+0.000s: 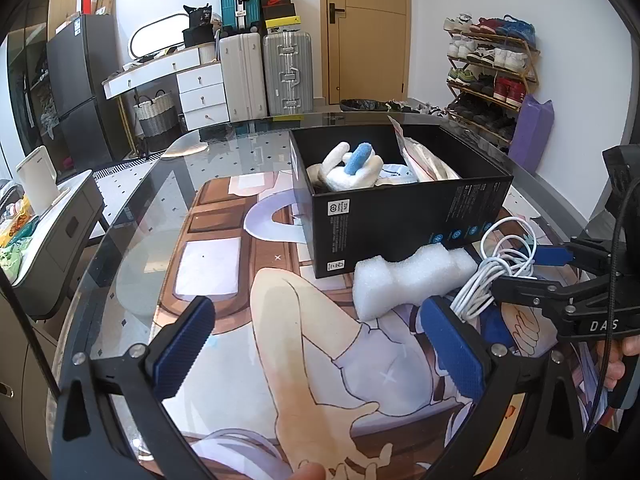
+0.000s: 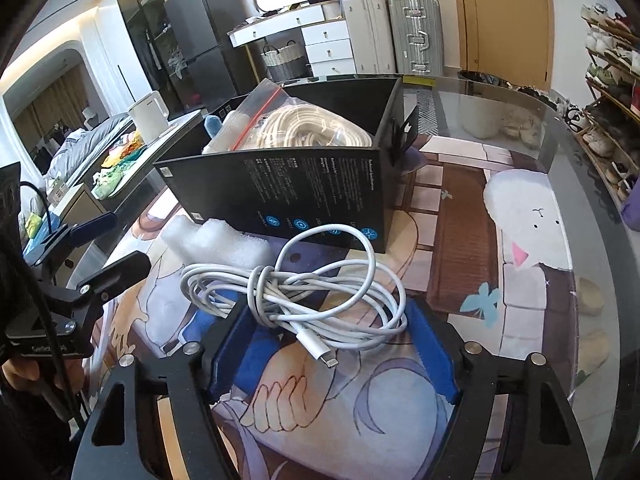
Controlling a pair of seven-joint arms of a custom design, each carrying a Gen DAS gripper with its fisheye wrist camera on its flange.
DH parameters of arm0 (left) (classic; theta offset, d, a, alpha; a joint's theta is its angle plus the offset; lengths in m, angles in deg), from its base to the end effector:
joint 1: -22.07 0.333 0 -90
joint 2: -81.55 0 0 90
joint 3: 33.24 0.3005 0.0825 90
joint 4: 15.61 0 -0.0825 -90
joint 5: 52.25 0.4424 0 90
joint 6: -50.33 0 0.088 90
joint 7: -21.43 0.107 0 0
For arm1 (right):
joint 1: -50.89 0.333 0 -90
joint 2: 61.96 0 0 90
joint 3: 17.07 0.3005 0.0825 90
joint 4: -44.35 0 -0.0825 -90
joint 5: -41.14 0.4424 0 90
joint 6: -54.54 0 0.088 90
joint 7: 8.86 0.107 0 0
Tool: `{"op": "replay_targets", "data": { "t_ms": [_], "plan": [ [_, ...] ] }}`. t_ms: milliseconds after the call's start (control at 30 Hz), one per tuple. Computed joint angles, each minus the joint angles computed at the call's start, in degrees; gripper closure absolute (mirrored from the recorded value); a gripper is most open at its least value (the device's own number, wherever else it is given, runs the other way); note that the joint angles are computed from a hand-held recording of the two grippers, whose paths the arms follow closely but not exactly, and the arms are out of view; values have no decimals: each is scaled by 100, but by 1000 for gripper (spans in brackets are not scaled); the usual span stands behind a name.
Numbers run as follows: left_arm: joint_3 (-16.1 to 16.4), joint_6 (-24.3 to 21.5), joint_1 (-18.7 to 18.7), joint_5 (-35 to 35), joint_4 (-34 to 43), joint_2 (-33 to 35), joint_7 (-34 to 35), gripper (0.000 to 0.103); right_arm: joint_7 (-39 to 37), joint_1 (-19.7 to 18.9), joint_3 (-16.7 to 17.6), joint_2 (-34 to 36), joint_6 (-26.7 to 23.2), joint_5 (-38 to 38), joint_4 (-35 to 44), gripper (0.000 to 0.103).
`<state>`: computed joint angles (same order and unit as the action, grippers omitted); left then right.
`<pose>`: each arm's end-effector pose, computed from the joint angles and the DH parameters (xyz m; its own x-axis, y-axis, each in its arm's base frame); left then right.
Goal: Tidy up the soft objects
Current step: 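Grasp the white foam sleeve with the left tool while right lifts the cable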
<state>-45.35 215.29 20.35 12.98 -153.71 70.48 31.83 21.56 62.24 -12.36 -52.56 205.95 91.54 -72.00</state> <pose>0.5136 -0.1799 0.3819 0.1143 -0.9934 -0.0061 -0.6575 -0.0710 -0.7501 0.6380 0.1617 0.3585 0.6231 -0.7617 -0.1779 -0.6663 -0.3977 -0.6308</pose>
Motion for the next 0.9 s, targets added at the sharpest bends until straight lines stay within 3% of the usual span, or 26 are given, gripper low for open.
{"op": "replay_targets", "data": {
  "t_ms": [367, 900],
  "plan": [
    [16, 89, -28, -178, -21, 35, 132, 0, -732, -40, -36, -366, 9, 682, -192, 28],
    [-51, -107, -212, -493, 177, 248, 281, 0, -1095, -95, -257, -846, 39, 1447, -366, 28]
  ]
}}
